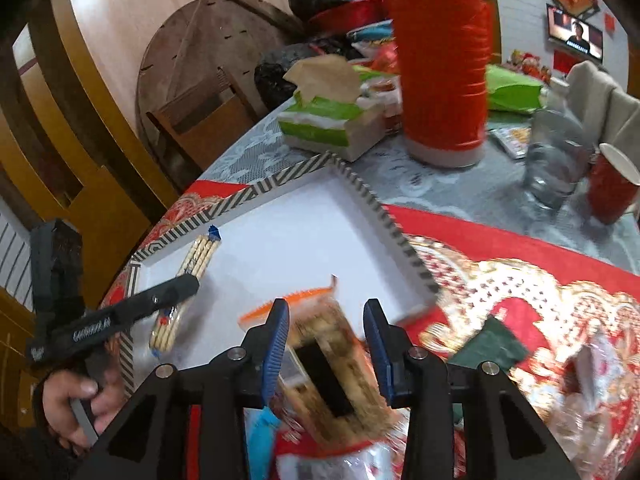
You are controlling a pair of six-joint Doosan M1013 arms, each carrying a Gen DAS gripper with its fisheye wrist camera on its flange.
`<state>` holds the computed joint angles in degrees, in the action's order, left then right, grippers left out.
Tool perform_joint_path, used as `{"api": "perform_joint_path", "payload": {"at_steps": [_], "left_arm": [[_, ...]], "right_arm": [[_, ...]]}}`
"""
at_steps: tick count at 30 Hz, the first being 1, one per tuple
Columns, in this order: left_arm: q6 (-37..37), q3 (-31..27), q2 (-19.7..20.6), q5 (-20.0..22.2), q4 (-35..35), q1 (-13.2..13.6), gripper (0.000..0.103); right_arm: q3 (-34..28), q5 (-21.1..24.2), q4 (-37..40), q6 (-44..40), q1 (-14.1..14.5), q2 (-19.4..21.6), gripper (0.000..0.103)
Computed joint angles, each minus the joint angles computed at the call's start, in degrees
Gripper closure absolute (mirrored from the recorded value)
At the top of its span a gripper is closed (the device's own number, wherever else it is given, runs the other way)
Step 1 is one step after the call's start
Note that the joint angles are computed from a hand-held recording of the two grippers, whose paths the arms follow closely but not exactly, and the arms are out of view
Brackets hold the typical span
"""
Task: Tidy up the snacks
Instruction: 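Carry the cracker pack into the tray with left gripper while right gripper grasps orange-edged cracker pack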
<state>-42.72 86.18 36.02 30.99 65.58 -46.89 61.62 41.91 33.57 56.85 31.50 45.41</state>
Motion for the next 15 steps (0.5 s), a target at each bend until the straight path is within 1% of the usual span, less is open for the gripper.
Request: {"api": "perform_joint_path", "payload": {"at_steps": [1, 2, 3, 5, 6, 7, 8, 9, 10, 12, 13, 15], "left_arm": [[0.0, 0.0, 0.0, 0.1, 0.1, 0.0, 0.048], [-0.3, 0.0, 0.0, 0.1, 0.3, 0.0, 0.048], [-0.6, 0.0, 0.0, 0.0, 0.6, 0.0, 0.048], [-0.6, 0.0, 0.0, 0.4, 0.6, -0.1, 0.048], [-0.4, 0.0, 0.0, 0.5, 0.5, -0.1, 0.048], [-0.2, 0.0, 0.0, 0.5, 0.3, -0.1, 0.048], [0.1, -0.1, 0.0, 0.7, -0.1, -0.1, 0.048], [0.3, -0.1, 0.1, 0.7, -0.3, -0.1, 0.048], [0.5, -0.1, 0.1, 0.7, -0.7, -0.1, 0.048], [0.5, -0.1, 0.1, 0.6, -1.1, 0.0, 0.048], [0.5, -0.1, 0.1, 0.6, -1.2, 0.0, 0.048], [-0.3, 0.2, -0.1, 0.4, -0.9, 0.0, 0.048]], "right_arm": [[1.8, -1.6, 0.7, -2.8, -0.1, -0.9, 0.053], [3.9, -3.6, 1.8, -7.0, -0.1, -2.0, 0.051], [5.2, -4.7, 2.5, -10.7, 0.1, -2.6, 0.049], [7.8, -7.1, 0.8, -18.2, 0.9, -3.7, 0.043], [8.2, -7.4, -0.8, -19.4, 1.3, -3.8, 0.039], [8.6, -8.7, -4.9, -18.8, 1.9, -3.8, 0.039], [9.0, -11.5, -10.2, -15.6, 2.7, -3.7, 0.039], [8.6, -12.0, -13.2, -13.1, 2.9, -3.3, 0.039], [7.5, -10.6, -13.8, -11.9, 2.8, -2.7, 0.039], [4.5, -5.0, -9.2, -12.5, 1.8, -0.9, 0.037], [2.9, -2.0, -8.7, -11.6, 1.5, -0.1, 0.037], [1.3, 1.1, -8.1, -11.2, 1.2, 0.9, 0.037]]}}
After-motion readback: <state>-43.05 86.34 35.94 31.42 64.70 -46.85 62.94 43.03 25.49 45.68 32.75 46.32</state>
